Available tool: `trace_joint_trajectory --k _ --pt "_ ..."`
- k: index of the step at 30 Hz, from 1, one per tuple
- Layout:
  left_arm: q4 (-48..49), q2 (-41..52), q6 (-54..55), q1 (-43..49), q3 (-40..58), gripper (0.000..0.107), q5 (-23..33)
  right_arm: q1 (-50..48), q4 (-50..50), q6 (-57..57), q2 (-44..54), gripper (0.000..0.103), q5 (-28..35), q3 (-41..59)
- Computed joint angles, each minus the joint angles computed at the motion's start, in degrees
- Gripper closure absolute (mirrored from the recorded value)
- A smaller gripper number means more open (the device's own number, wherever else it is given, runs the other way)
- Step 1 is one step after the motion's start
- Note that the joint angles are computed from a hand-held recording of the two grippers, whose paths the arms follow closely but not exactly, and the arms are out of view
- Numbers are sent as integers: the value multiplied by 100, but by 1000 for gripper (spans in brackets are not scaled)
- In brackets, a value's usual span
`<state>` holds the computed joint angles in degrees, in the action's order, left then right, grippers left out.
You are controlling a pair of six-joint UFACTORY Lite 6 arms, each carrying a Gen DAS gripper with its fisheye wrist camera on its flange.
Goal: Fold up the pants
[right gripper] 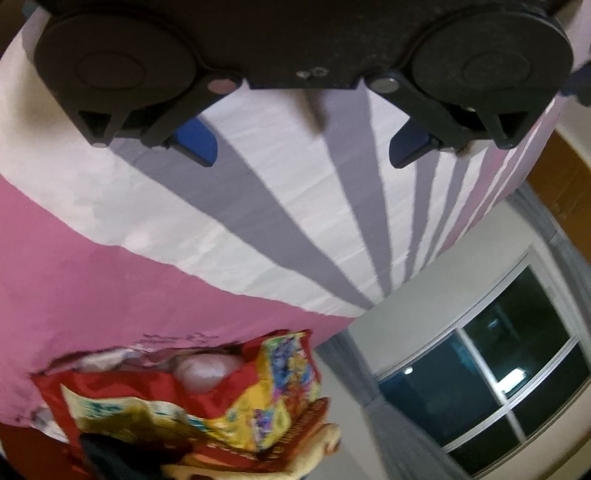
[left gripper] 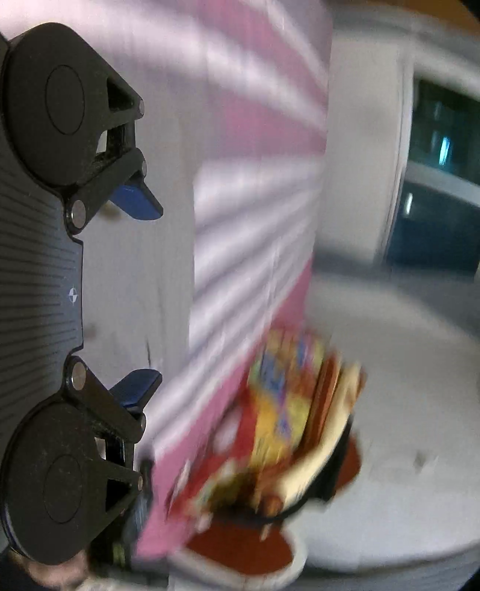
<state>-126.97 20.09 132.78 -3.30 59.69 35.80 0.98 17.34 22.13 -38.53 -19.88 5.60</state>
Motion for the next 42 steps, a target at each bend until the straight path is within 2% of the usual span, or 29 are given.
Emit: trace_joint_trajectory --k 4,8,10,12,14,16,20,22,29,30,31,32,36,37,38,40,42 --pt "730 -831 16 1774 -1331 20 368 979 1787 -1996 -932 14 54 -225" --pt "1362 -943 328 3022 -2031 20 883 2330 4087 -4292 -1153 29 -406 -129" --pt "1495 -881 475 3162 -2175 20 1063 2948 4769 -4873 -1056 35 -698 -17" --pt "1508 -819 671 2989 -2157 20 955 3439 5184 -5264 -958 51 -892 116" --pt "1519 -716 668 2629 -1908 20 602 3904 5580 -5644 -818 58 -994 311" --pt "1269 -542 769 2105 -1613 20 213 4378 5812 -5724 -634 57 -1226 480" --pt "465 34 1201 1398 -898 20 -643 4816 5728 -5294 -7 54 -1426 892" --pt "598 370 843 1420 -636 20 -591 4735 5471 -5039 391 54 -1270 1172" --pt "495 559 836 1540 -633 20 -251 3322 5317 -4543 2077 53 617 2616" --pt "479 567 833 1545 -638 20 -241 3159 5223 -4437 2255 55 820 2804" --pt "488 605 816 1563 -619 20 -212 3008 4983 -4237 2408 63 956 2986" --pt "479 615 823 1567 -625 20 -192 2966 4752 -4164 2439 80 904 3109" --pt "479 634 832 1562 -607 20 -164 3676 4758 -4983 1537 81 -278 2849" --pt "475 649 831 1550 -589 20 -177 3662 4994 -5311 1556 81 -326 2831" --pt "478 656 825 1538 -581 19 -190 3485 5251 -5522 1797 81 -135 2905" --pt "456 638 824 1523 -590 19 -225 2798 5267 -5225 2362 78 795 2950" --pt "492 630 790 1542 -594 19 -221 2629 4343 -4122 2047 69 1072 2597"
